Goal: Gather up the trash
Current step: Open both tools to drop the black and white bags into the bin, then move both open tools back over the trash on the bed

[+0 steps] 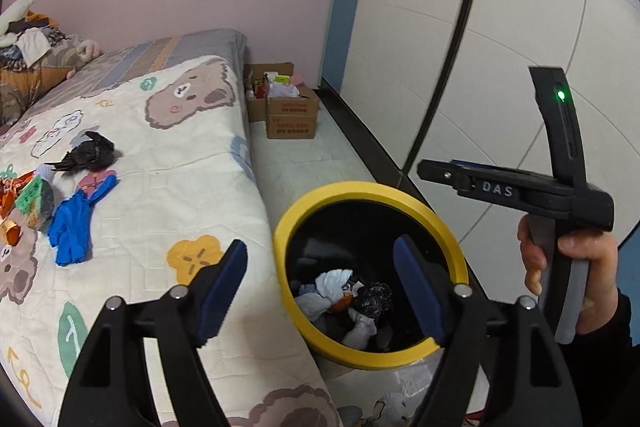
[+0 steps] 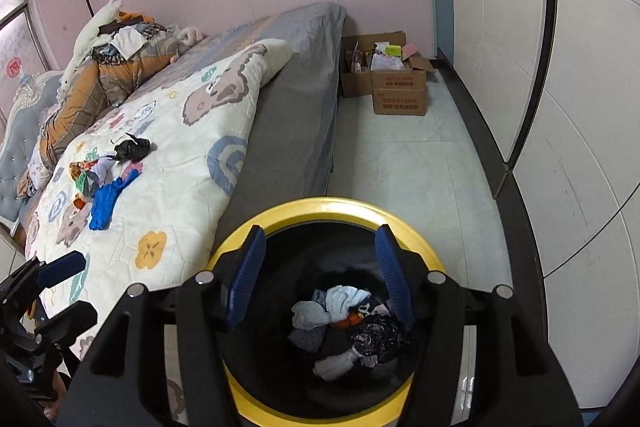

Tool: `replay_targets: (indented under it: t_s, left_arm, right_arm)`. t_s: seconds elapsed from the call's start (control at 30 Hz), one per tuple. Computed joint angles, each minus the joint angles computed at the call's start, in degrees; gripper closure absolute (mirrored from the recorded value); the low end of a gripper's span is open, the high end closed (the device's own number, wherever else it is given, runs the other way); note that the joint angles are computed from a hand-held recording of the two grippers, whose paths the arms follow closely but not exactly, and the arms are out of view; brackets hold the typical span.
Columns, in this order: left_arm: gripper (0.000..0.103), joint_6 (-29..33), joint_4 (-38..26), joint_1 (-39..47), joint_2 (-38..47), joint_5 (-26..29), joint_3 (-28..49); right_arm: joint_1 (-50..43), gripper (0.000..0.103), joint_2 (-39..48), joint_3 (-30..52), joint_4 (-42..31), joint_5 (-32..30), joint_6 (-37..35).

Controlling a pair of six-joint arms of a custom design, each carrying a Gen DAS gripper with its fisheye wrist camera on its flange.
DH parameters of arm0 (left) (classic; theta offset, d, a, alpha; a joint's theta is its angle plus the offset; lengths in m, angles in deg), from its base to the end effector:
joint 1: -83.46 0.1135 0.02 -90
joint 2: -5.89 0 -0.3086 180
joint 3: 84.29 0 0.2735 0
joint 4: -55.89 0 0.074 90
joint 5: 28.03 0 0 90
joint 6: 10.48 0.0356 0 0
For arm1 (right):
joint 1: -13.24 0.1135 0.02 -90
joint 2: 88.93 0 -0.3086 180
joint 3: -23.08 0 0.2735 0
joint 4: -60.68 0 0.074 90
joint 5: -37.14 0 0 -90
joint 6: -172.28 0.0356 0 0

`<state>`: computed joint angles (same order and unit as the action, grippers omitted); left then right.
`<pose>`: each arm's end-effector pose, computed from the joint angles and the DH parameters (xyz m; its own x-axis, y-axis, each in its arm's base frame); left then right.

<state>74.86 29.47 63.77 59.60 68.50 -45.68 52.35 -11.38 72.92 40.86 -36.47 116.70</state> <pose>0.1712 -0.0656 0.2185 -0.6558 0.1489 -0.7401 0.3628 0.9219 -0.1360 0.2148 0.1617 0.2079 -0.7307 0.1049 -0.6746 -0.0537 0.9762 0.2100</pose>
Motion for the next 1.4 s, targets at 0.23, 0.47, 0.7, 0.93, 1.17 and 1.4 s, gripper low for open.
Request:
replay_targets:
  t_s: [0.23, 0.47, 0.7, 0.93, 1.17, 1.4]
  left_arm:
    - [0.022, 2.4, 0.0, 7.5, -2.2, 2.1, -0.2]
    - [0.017, 6.8, -1.4, 18.1, -2.1, 5.3, 0.4]
    - [0.016, 12.9, -1.4, 33.5, 0.9, 12.4, 1.9]
    - [0.016, 18.4, 0.9, 50.2, 8.6, 19.5, 5.8]
    - [0.016, 20.4, 3.6, 60.9, 17.7, 22.6, 11.0]
    - [0.016, 18.9, 6.2, 67.0, 28.0, 22.2, 16.6]
  right_arm:
    - [2.1, 0.044, 2.9, 2.9, 0.1, 1.4, -0.9]
    - [4.6, 0.036, 8.5, 8.0, 0.3, 1.4, -1.4]
    - [7.5, 0.033, 14.7, 15.0, 0.5, 1.5, -2.3]
    - [10.8, 0.033, 23.4, 25.5, -0.3, 0.4, -3.9]
    - [13.5, 0.032, 32.7, 37.8, -2.6, -2.0, -5.7]
    - [15.4, 0.032, 42.3, 51.5, -7.4, -4.6, -7.4]
